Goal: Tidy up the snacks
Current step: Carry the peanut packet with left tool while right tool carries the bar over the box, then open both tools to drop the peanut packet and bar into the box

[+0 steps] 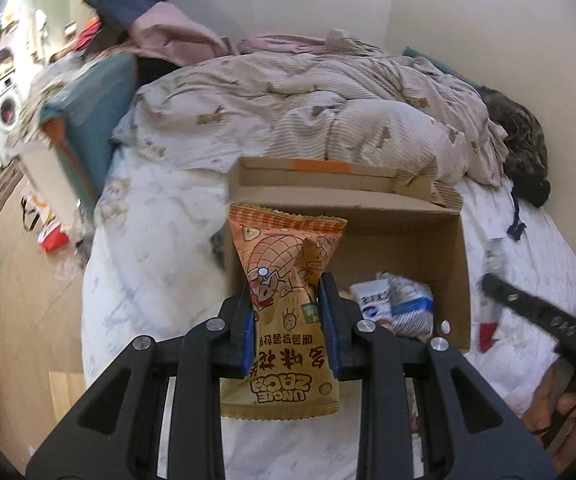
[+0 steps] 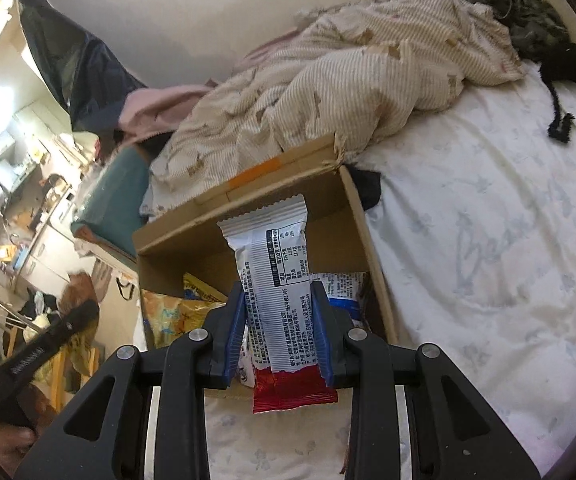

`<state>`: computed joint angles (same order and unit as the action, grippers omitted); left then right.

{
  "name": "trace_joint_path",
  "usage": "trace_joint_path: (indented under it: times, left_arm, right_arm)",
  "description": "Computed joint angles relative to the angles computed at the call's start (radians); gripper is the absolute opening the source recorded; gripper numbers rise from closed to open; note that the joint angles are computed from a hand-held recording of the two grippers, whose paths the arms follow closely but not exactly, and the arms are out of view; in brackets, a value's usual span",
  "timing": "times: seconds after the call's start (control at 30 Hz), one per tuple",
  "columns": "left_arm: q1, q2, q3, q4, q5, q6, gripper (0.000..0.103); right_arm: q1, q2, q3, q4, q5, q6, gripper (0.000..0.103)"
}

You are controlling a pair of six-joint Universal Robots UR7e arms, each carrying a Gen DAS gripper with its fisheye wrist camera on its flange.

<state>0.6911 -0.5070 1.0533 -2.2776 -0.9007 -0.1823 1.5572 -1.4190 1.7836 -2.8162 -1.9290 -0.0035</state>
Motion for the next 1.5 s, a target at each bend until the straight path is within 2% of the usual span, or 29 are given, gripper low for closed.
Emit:
trace_joint_path:
  times: [0.2,0.37,0.5,0.8,0.9,0.97,1.03,1.07,1.1,1.13,1.2,1.5]
  left_arm:
    - [-0.004,0.114,-0.140,0.080,0.011,0.052,0.024]
    - [0.001,0.197,-0.248,0.160,0.022,0.048,0.025]
    - [0.000,0.232,-0.282,0.168,0.051,0.064,0.026]
    - [0.006,0.263,-0.344,0.259,0.038,0.015,0.027]
    - [0.003,0.256,-0.338,0.264,0.050,-0.003,0.047]
    - [0.001,0.240,-0.312,0.233,0.048,-0.008,0.072]
    - [-0.003,0.222,-0.282,0.193,0.061,-0.002,0.085]
    - [-0.004,0.216,-0.274,0.182,0.064,0.000,0.086]
    - [-0.004,0.211,-0.268,0.174,0.062,0.001,0.086]
    - [-0.003,0.203,-0.261,0.171,0.056,-0.002,0.086]
    - [-0.002,0.191,-0.250,0.177,0.052,-0.014,0.086]
    - [0.006,0.131,-0.166,0.185,0.043,-0.076,0.086]
  right_arm:
    - [-0.030,0.070,-0.092,0.109,0.012,0.010,0.032]
    - [-0.079,0.088,-0.134,0.196,0.089,0.088,0.033]
    - [-0.096,0.088,-0.141,0.219,0.127,0.121,0.033]
    - [-0.102,0.085,-0.143,0.225,0.133,0.138,0.034]
    - [-0.098,0.082,-0.138,0.204,0.118,0.139,0.035]
    - [-0.097,0.080,-0.136,0.192,0.117,0.139,0.035]
    - [-0.096,0.079,-0.133,0.181,0.120,0.138,0.035]
    - [-0.093,0.080,-0.135,0.179,0.113,0.135,0.036]
    - [-0.091,0.081,-0.137,0.182,0.108,0.135,0.044]
    - [-0.091,0.080,-0.136,0.182,0.107,0.137,0.060]
    - [-0.090,0.078,-0.131,0.169,0.107,0.140,0.070]
    - [-0.085,0.068,-0.124,0.160,0.104,0.126,0.070]
